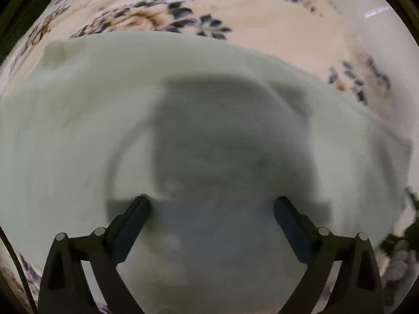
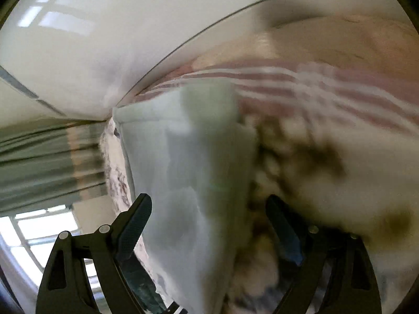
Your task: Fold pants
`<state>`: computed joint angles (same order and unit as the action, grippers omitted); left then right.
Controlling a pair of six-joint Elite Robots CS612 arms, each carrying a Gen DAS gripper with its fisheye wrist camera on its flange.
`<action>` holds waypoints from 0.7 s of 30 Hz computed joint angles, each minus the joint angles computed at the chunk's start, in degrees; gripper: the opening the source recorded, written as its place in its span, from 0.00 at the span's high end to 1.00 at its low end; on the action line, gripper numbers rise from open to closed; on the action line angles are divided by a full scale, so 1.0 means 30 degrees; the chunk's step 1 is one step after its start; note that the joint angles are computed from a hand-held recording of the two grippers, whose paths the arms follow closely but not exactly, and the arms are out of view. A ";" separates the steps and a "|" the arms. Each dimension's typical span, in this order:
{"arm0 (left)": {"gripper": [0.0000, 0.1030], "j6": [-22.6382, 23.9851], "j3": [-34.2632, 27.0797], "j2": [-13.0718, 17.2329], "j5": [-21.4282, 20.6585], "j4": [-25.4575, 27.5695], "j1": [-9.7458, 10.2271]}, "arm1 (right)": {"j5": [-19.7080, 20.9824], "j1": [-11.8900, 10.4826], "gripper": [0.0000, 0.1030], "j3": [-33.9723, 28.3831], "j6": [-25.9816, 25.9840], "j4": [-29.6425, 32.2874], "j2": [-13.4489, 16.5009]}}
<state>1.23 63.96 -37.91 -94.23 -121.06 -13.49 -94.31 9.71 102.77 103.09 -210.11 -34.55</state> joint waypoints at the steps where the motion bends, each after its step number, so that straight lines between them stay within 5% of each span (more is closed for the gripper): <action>1: 0.00 -0.0098 -0.0148 0.0119 0.0250 0.0073 -0.0065 | -0.0220 -0.0023 0.19 -0.0191 -0.0766 -0.0151 0.0046; 2: 0.00 -0.0203 -0.0281 0.0222 0.0304 0.0123 -0.0086 | -0.0461 -0.0043 0.33 -0.0423 -0.1604 -0.0625 0.0133; 5: 0.00 -0.0871 -0.0726 0.0553 0.0294 0.0382 -0.0044 | -0.0084 -0.0219 0.33 -0.1115 -0.4111 0.0256 0.0026; 8: 0.00 -0.1473 -0.1349 0.0928 0.0563 0.1046 -0.0047 | 0.2083 -0.0703 0.33 -0.1792 -0.2744 0.0634 0.0872; 10: 0.00 -0.1626 -0.2107 0.1249 0.0766 0.2050 -0.0102 | 0.1604 -0.0705 0.38 -0.1910 -0.1898 0.0058 0.1096; 11: 0.00 -0.1774 -0.2516 0.1405 0.0688 0.2506 -0.0109 | 0.1499 -0.0713 0.67 -0.1855 -0.1990 0.0419 0.0937; 12: 0.00 -0.2035 -0.2636 0.1354 0.0390 0.2535 -0.0026 | 0.1201 -0.0666 0.79 -0.1808 -0.2707 0.1369 0.0575; 15: 0.00 -0.2282 -0.2157 0.0766 -0.0166 0.1033 0.0231 | -0.0154 -0.0296 0.80 -0.1841 -0.4672 0.3502 -0.0530; 21: 0.00 -0.1779 -0.1494 -0.0400 0.1598 -0.0708 0.0880 | -0.3019 0.0987 0.81 -0.3993 -1.0662 0.9279 -0.2397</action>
<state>-4.10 59.47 -39.11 -89.43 -123.18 -10.85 -103.37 12.67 90.79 71.11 -182.27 -41.74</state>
